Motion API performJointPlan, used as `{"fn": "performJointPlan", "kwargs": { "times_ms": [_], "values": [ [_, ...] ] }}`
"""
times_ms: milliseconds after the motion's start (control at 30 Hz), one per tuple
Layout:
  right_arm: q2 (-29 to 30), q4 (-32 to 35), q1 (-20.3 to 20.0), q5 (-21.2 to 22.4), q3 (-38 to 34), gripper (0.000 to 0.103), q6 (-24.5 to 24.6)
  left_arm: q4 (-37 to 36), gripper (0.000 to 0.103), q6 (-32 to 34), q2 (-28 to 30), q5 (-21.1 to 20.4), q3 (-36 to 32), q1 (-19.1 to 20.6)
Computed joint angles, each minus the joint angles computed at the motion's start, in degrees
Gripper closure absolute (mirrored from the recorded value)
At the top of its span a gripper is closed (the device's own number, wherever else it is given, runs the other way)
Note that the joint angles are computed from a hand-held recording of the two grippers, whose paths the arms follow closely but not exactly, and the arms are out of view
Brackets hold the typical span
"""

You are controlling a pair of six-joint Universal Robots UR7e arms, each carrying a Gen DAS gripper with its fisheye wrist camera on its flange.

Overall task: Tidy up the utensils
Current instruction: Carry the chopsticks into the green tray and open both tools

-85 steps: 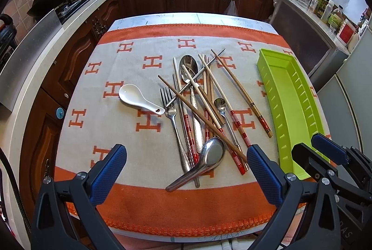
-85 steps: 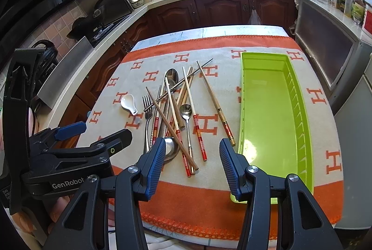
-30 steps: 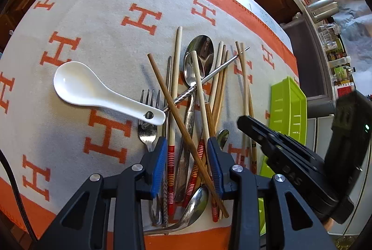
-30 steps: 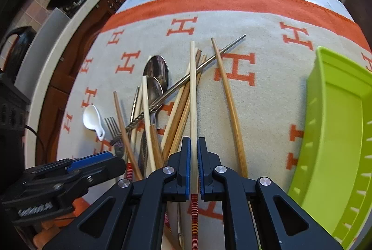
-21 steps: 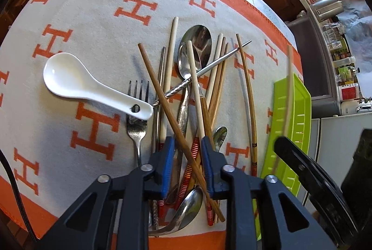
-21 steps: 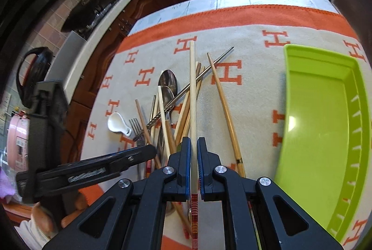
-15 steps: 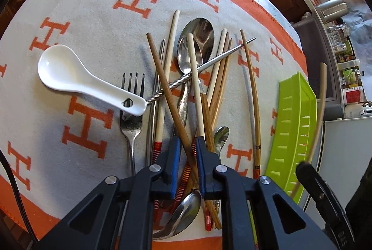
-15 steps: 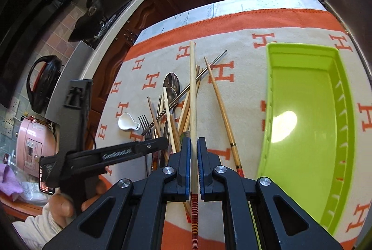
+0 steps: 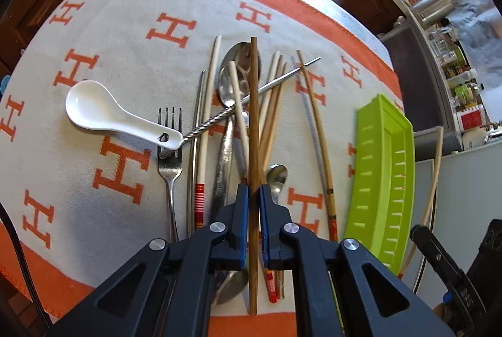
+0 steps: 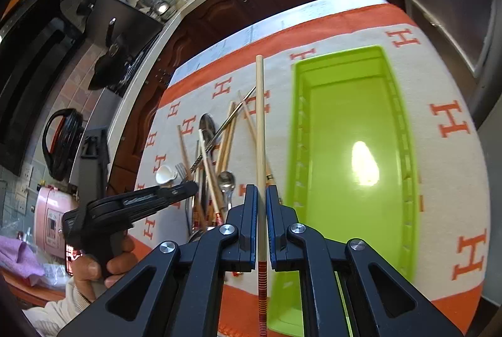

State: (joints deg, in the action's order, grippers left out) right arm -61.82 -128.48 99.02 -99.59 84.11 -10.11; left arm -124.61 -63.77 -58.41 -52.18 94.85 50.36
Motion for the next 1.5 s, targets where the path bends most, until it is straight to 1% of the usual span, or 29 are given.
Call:
{"fn": "performJointPlan", "kwargs": {
  "times_ms": [67, 133, 233, 300, 333, 367, 400, 433, 500, 600, 633, 700, 733, 767, 833, 933, 1000, 1133, 1300, 1433, 1500],
  "values": [
    [0.2, -0.3, -0.3, -1.6, -0.6, 0.097, 1.1, 0.0, 0.099, 1.2, 0.1, -0.1, -0.7, -0.7],
    [0.2, -0.6, -0.5, -4.5, -0.8, 0.097, 1.7, -0.3, 0.099, 2.2, 0.3, -0.4, -1.3, -1.3],
    [1.3, -0.5, -0.4, -10.4, -1.9, 0.097, 1.7, -0.5, 0.099, 4.6, 1.3, -1.1, -3.1, -2.2],
    [1.6, -1.2, -0.3, -14.6, -2.0, 0.094, 2.0, -0.4, 0.099, 6.5, 2.3, -1.8, -4.8, -2.7],
    [1.6, -1.7, -0.3, -15.5, -1.8, 0.089, 2.3, -0.4, 0.099, 7.5, 3.0, -2.5, -5.9, -2.9],
    [1.2, -2.3, -0.6, -15.6, -1.3, 0.083, 2.6, -0.3, 0.099, 8.5, 3.7, -3.2, -6.9, -3.1],
    [0.5, -3.0, -1.0, -14.9, -0.5, 0.081, 2.7, -0.3, 0.099, 9.1, 4.2, -3.8, -7.7, -3.3],
    [0.8, -3.1, -0.9, -15.7, -1.0, 0.079, 3.3, -0.2, 0.099, 10.0, 5.0, -4.3, -8.8, -3.5],
    [-0.6, -4.3, -1.3, -14.4, 0.1, 0.079, 3.1, 0.1, 0.099, 11.6, 6.4, -5.1, -10.7, -3.7],
    [-2.2, -5.9, -1.4, -14.3, 1.4, 0.078, 3.1, 0.9, 0.099, 13.6, 9.3, -6.5, -14.7, -3.6],
    [-2.7, -6.3, -1.1, -14.7, 1.9, 0.078, 3.5, 0.7, 0.099, 14.0, 9.4, -6.7, -14.7, -3.9],
    [-3.8, -7.3, -0.9, -15.3, 2.9, 0.078, 3.9, 1.2, 0.099, 15.2, 11.6, -7.0, -17.3, -4.0],
    [-3.5, -7.9, 0.0, -16.0, 3.2, 0.078, 4.8, 1.8, 0.099, 15.7, 12.8, -7.4, -18.8, -4.1],
    [-3.8, -8.0, 0.1, -16.6, 3.5, 0.078, 5.2, 1.7, 0.099, 15.9, 13.0, -8.1, -18.8, -4.2],
    [-3.8, -8.3, 0.5, -17.8, 3.7, 0.078, 5.9, 3.0, 0.098, 16.9, 15.1, -9.3, -21.2, -4.0],
    [-4.0, -9.0, 0.8, -19.3, 4.2, 0.078, 6.1, 7.1, 0.097, 17.0, 18.0, -9.6, -24.8, -3.7],
    [-4.5, -9.7, 1.1, -20.2, 4.6, 0.078, 5.9, 10.0, 0.092, 16.7, 19.2, -9.0, -26.2, -3.7],
    [-4.4, -10.5, 1.8, -21.3, 5.2, 0.078, 5.3, 10.3, 0.082, 16.4, 18.0, -7.9, -23.8, -4.3],
    [-4.6, -10.0, 2.4, -21.2, 5.9, 0.078, 5.1, 10.5, 0.076, 15.6, 14.1, -3.7, -18.4, -5.9],
    [-4.6, -9.7, 2.8, -21.2, 6.6, 0.078, 4.6, 11.0, 0.067, 14.0, 10.6, -0.8, -14.5, -6.5],
    [-4.8, -9.6, 3.1, -21.5, 7.2, 0.078, 4.3, 11.4, 0.066, 12.8, 8.8, 1.0, -12.1, -6.6]
  ]
}}
